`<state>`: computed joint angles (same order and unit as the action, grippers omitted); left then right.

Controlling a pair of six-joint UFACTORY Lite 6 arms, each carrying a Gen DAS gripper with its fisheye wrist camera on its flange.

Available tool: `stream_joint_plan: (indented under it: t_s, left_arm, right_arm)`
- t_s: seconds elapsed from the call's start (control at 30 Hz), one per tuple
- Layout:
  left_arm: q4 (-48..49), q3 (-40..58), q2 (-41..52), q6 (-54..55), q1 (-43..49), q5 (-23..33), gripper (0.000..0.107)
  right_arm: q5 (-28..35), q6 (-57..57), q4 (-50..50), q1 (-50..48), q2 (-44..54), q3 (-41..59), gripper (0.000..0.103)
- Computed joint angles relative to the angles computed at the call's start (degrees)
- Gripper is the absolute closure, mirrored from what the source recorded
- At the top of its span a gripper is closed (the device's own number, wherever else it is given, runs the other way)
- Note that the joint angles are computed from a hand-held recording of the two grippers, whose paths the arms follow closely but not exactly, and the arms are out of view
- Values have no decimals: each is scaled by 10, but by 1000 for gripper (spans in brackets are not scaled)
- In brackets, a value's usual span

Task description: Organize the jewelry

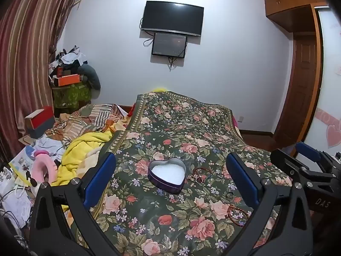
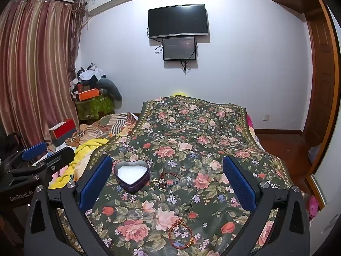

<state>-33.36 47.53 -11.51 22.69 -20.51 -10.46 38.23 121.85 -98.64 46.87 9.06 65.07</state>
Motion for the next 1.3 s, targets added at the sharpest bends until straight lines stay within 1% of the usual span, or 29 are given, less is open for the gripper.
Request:
stream_joint_plan:
  t_s: [0.13,0.2,0.23,0.3,0.33,0.37,0.47,0.5,0.6,0.83,1.0,1.03,1.13,1.17,1.3]
  left_arm:
    - [-5,-1,-3,-2,1,-1,4]
    - [30,-3,-5,-35,5,1,4]
    - [53,-14,-1,-60,0,-10,4]
    - [103,-19,-2,-108,4,-11,4]
    - [108,-22,-4,-113,5,-13,4]
    - [103,-2,9,-104,11,2,4]
    - [105,1,18,-106,11,-5,4]
    - [121,1,20,-121,13,-6,4]
    - [78,3,15,-81,7,-3,4]
    - [112,4,14,-113,15,1,4]
    - [120,6,20,-118,19,-5,4]
    - [107,-6,7,-107,15,-6,4]
    - [112,-5,9,-113,16,-6,4]
    - [91,-9,5,-92,12,-7,4]
    - [87,-10,4,-89,12,-8,4]
  right_arm:
    - [0,-1,0,0,-1,0,0]
    - [-1,1,-1,-1,-3,-1,0]
    - [-2,1,0,-1,-3,-1,0]
    - [-3,-5,4,-1,-2,1,0]
    - [-2,-4,3,-1,-2,1,0]
    - [-2,-3,3,-1,-1,1,0]
    - [-2,-3,2,-1,1,3,0]
    - [-1,-2,2,-1,1,3,0]
    - [-1,-1,1,-1,3,4,0]
    - [-4,7,-8,-5,2,-1,0]
    - [1,-4,5,2,7,8,0]
    - [2,-3,5,3,2,3,0]
    - [2,-4,5,2,4,5,0]
    - [2,-6,6,2,5,6,0]
    - [3,-4,5,3,6,7,0]
